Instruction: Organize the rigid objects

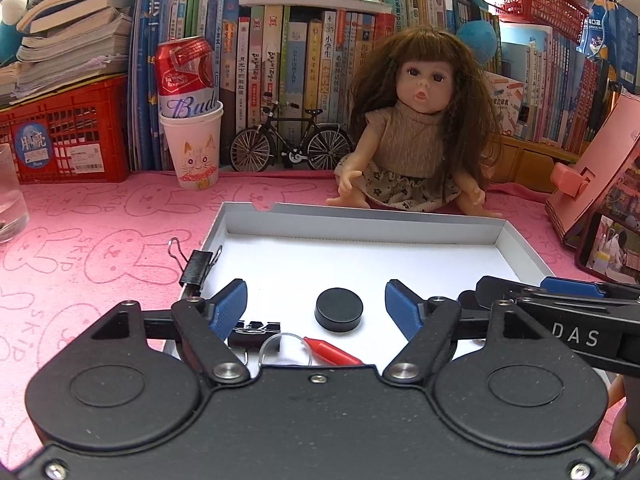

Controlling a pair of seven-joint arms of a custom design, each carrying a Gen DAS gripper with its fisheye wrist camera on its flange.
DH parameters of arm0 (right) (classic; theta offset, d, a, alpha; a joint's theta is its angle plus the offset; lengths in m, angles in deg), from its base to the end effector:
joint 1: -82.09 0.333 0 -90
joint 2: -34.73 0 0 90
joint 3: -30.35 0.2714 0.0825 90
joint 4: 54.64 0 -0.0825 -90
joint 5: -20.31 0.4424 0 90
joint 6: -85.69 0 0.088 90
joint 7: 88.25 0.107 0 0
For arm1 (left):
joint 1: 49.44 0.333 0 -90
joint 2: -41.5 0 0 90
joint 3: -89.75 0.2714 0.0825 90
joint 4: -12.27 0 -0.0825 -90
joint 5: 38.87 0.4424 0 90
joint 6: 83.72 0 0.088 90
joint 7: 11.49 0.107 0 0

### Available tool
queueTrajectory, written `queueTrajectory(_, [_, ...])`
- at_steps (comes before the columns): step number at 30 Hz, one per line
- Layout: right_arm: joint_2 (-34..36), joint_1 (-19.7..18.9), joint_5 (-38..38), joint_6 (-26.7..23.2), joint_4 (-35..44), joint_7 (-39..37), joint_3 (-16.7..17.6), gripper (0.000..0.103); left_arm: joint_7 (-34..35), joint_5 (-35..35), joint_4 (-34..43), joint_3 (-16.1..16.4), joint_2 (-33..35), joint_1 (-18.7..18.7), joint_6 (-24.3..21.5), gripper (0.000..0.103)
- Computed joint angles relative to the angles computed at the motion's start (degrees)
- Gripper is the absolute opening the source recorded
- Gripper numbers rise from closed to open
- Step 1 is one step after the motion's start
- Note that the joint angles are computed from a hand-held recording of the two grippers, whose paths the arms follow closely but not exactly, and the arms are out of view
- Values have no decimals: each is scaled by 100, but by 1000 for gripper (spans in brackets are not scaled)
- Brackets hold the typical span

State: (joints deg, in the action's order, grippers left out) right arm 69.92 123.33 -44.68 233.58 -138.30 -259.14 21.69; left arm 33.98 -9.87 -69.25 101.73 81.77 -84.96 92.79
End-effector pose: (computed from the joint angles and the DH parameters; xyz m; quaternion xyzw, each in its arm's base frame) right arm 0.6337 0.4467 0.3092 -0.5408 0.6975 -0.3238 0.3408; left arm 0.6914 -0.3857 0.3285 -0.5429 0.6941 -0.3970 0.2565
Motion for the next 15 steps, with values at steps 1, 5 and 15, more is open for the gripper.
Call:
queueTrajectory(1, [-47, 24, -30, -6, -55, 43, -11, 80, -55, 34, -82, 71, -56, -54, 41, 76])
queueTrajectory(5, [-209, 69, -193, -48, -235, 182, -4, 84, -261, 151, -404, 374, -255, -290, 241, 79])
queueTrajectory(15, [-599, 9, -643, -118, -676, 552, 218, 88, -365, 45, -1173, 1129, -686, -977, 684, 82])
